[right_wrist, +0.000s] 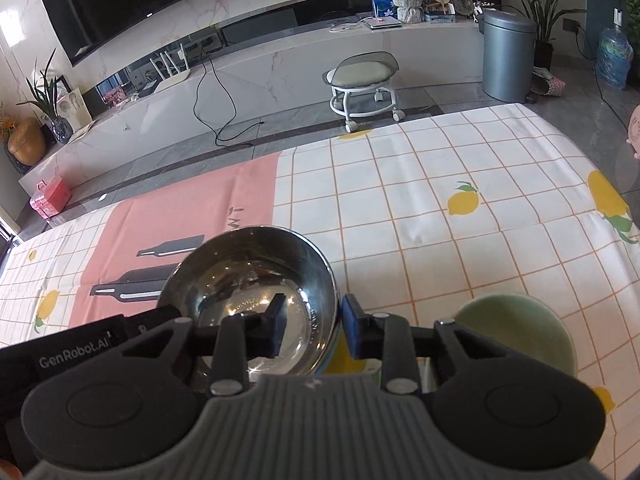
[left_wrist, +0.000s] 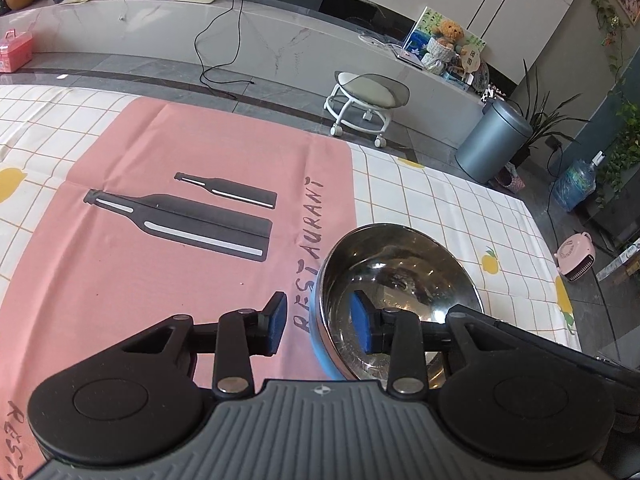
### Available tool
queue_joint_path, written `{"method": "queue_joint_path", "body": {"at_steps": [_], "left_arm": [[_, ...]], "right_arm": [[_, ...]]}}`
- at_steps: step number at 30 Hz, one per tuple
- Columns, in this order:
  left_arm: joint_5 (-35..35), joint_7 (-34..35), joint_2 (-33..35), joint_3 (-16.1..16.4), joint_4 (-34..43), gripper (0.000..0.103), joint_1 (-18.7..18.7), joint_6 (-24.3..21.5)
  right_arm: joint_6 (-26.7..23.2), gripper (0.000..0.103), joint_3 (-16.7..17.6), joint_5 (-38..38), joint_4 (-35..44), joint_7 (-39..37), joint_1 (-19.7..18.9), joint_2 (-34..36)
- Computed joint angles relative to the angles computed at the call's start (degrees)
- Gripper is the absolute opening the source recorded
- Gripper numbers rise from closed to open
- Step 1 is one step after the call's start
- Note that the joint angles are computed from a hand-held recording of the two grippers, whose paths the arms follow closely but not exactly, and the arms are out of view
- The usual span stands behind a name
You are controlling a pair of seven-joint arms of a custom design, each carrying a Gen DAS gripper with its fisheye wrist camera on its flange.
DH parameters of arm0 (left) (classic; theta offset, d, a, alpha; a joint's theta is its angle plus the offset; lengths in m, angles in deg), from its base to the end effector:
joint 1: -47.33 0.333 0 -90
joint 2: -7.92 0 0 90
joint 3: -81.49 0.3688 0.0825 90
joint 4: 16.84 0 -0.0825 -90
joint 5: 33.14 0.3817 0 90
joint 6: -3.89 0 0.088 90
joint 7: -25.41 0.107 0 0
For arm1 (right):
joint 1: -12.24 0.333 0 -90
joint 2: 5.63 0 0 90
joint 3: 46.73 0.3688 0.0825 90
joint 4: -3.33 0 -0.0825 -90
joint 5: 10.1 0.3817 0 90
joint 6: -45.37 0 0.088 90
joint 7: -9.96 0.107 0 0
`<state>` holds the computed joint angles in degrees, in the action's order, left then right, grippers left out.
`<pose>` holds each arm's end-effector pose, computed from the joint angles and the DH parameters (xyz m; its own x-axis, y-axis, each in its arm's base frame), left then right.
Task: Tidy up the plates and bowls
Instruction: 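Close both grippers on the rim of the blue steel bowl, then carry the blue bowl and lower it into the orange bowl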
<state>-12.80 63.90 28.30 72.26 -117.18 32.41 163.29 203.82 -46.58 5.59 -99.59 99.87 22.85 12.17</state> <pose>0.6477 -0.2896 0.4986 0.1074 -0.9439 0.3124 -0.7789 -0.2752 -0.5636 0.6858 0.1184 0.5027 0.0451 -0.9716 -0.2323 -0.8066 0.1018 -0.5823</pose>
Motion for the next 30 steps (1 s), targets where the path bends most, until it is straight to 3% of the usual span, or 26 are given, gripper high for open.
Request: {"method": "queue_joint_path", "body": {"at_steps": [9, 18, 23, 30], "left_arm": [[0.6, 1.7, 0.3, 0.1, -0.1, 0.013, -0.2, -0.7], [4.3, -2.6, -6.3, 1.0, -5.1, 0.012, -1.1, 0.0], [11.5, -12.3, -12.7, 1.8, -9.9, 0.012, -2.0, 0.7], [18.5, -21.2, -20.6, -1.4, -16.1, 0.013, 0.2, 2.1]], "right_arm": [[-2.4, 0.008, 0.2, 1.5, 1.9, 0.4, -0.9, 2.3], [-0.9, 0.008, 1.8, 5.5, -2.5, -2.2, -1.8, -2.6], [0.4, 0.008, 3.0, 10.5, -7.4, -5.6, -1.9, -8.4], [3.2, 0.008, 2.9, 20.5, -16.6, -11.5, -0.4, -18.6]]}}
